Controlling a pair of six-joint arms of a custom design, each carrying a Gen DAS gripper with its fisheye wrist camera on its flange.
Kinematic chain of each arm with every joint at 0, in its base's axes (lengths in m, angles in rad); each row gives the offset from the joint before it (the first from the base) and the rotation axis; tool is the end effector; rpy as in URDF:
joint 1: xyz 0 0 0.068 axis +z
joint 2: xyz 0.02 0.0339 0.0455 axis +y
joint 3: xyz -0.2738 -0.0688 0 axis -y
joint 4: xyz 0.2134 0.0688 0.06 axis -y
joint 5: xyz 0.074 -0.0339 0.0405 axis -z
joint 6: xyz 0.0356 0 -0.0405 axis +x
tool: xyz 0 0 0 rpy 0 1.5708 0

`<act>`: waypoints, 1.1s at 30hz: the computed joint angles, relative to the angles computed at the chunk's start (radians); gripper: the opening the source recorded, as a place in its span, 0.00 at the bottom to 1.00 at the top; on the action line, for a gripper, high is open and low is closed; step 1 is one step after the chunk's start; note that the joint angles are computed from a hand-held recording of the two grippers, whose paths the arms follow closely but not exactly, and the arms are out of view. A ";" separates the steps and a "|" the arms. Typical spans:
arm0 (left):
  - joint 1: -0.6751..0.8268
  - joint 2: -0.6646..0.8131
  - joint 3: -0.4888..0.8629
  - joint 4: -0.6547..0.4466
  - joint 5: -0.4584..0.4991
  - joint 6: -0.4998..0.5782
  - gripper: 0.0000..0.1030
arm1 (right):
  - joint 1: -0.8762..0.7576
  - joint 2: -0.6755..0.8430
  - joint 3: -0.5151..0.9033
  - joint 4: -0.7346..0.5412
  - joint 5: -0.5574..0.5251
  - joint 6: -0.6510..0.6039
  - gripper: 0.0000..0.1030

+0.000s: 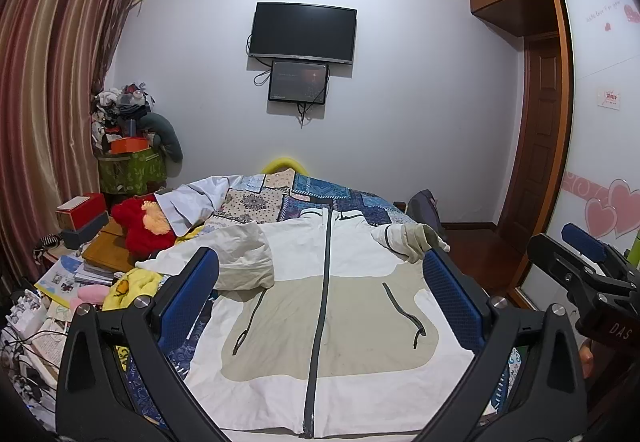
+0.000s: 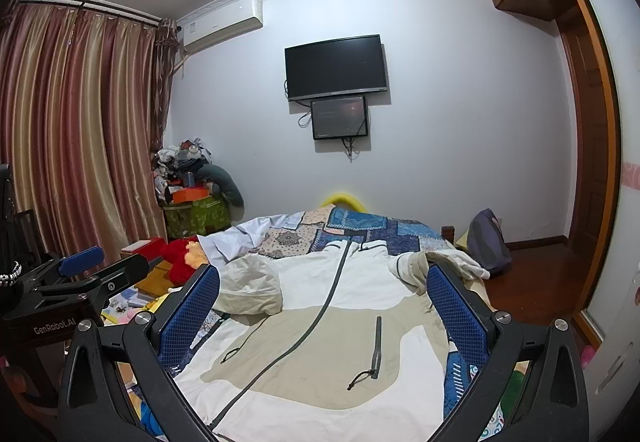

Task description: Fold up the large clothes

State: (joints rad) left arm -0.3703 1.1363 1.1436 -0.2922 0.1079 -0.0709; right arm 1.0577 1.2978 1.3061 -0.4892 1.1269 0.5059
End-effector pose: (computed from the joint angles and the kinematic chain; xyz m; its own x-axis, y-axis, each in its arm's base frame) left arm 0.2062 -0.0842 0.3927 -0.2937 0.0385 -0.9551 0.4364 0.8944 -0.0982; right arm 0.1450 0.1918 0.3976 -0.1895 0.0877 -0.9780 0.1265 0.9899 0.0642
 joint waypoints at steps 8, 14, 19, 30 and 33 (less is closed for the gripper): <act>-0.005 0.002 -0.001 0.003 -0.005 -0.002 1.00 | 0.002 0.001 0.006 -0.006 0.001 0.002 1.00; -0.007 0.003 0.000 0.002 -0.006 -0.003 1.00 | 0.001 0.001 0.005 -0.006 0.000 0.004 1.00; -0.009 0.003 -0.003 0.006 -0.011 -0.003 1.00 | 0.001 0.002 0.008 -0.009 0.000 0.004 1.00; -0.015 0.022 0.012 -0.002 -0.015 -0.002 1.00 | -0.022 -0.014 -0.014 -0.014 -0.018 0.018 1.00; -0.010 0.051 0.035 -0.008 -0.008 -0.004 1.00 | -0.051 -0.013 -0.021 -0.003 -0.040 0.002 1.00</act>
State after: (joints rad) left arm -0.3807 1.1871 1.1791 -0.3004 0.0997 -0.0744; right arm 1.0065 1.2844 1.2847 -0.4921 1.0867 0.5076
